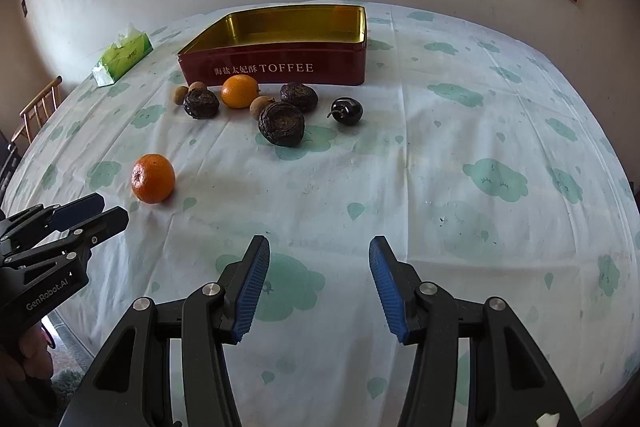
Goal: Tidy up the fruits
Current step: 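Withdraw both tools and move the left tool toward the remaining mandarin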
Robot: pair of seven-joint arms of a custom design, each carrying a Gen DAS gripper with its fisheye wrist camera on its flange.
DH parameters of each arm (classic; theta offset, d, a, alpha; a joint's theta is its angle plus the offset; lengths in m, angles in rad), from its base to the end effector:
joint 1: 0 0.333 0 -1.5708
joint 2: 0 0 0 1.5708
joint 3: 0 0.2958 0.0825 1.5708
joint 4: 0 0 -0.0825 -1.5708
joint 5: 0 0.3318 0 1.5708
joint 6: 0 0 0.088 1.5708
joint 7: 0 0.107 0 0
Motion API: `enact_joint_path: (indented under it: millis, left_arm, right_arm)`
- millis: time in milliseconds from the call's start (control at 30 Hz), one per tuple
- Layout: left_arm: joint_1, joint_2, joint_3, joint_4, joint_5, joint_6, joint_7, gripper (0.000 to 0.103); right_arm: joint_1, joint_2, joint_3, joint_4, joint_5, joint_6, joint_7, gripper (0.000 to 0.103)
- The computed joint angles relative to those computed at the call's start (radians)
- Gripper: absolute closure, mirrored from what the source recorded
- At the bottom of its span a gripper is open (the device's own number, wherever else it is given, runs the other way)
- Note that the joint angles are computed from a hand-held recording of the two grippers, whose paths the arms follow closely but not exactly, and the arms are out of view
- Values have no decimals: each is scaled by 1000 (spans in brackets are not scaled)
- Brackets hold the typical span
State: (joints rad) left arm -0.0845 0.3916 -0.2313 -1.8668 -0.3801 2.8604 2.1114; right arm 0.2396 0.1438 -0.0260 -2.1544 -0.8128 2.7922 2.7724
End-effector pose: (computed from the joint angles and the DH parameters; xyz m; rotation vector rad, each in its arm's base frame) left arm 0.6077 -0.1605 0.3906 -1.4229 2.3398 -0.8461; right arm 0.5258 0.1486 0.3916 -1.5870 2.1137 -0.6698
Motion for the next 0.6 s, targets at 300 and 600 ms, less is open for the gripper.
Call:
enact_joint_path:
  millis: [300, 600]
  left_arm:
    - [0, 12, -5, 7, 0, 7, 4, 63]
    - [1, 27, -21, 21, -12, 11, 20, 63]
  right_arm:
    - [0, 6, -3, 0, 10, 6, -7, 54]
    - [2, 24, -5, 7, 28, 17, -23, 54]
